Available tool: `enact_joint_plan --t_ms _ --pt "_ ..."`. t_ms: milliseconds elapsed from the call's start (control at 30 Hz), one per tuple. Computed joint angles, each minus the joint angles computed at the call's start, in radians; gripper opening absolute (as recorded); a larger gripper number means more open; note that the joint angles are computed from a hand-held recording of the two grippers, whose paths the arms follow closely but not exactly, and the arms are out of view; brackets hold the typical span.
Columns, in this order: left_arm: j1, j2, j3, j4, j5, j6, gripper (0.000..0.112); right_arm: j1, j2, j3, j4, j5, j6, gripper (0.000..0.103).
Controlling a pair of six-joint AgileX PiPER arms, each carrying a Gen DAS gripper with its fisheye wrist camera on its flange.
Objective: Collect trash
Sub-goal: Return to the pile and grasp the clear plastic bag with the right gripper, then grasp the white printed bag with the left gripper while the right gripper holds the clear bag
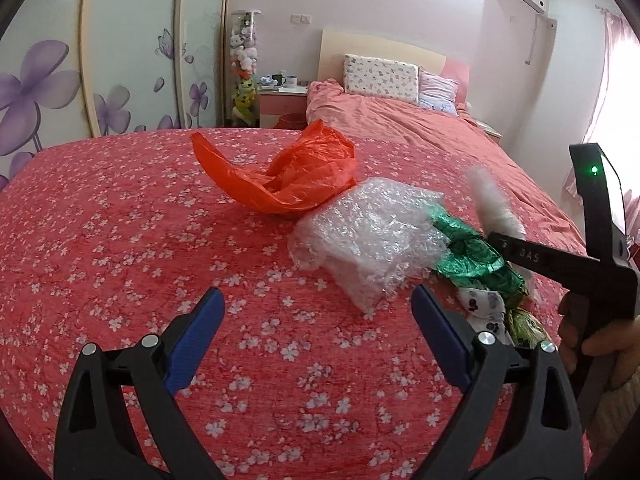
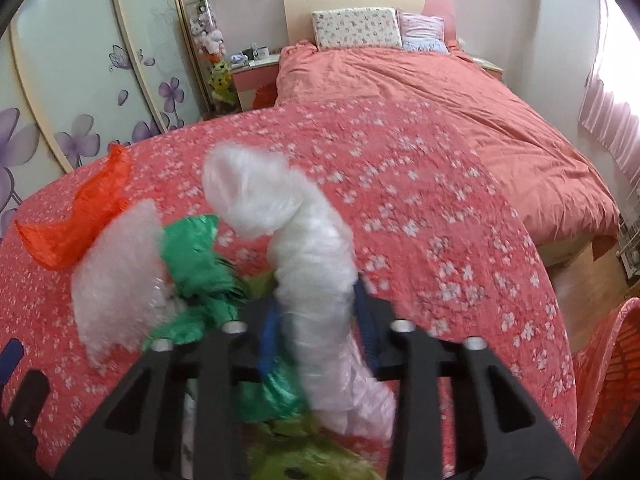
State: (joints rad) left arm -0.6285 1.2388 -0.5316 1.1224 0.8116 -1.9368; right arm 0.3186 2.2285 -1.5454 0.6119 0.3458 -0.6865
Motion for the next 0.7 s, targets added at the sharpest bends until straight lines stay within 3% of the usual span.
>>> enact_joint_plan --t_ms 100,200,400,567,700 --pt "-0.003 0.012 -0.006 0.006 -0.018 -0.008 0.093 -0.033 -0.024 0.044 0.142 -0.01 -0.131 0.014" --pt "-0.038 0.03 -0.021 0.005 -0.008 -0.021 0.093 -0.085 -0.078 0.123 0.378 -0.013 -0.369 0.013" --pt "-0.089 0.077 -0.07 0.008 -0.002 -0.02 0.093 -0.173 -0.166 0.261 0.692 -0.035 -0.746 0.012" --pt "-0.115 0.148 -0.136 0.0 -0.034 -0.004 0.087 -0.246 -0.217 0.363 0.865 -0.019 -0.963 0.012" --pt "-0.081 0.228 -0.203 -0.038 -0.131 0.031 0.078 -0.304 -0.233 0.41 0.914 0.011 -1.035 0.012"
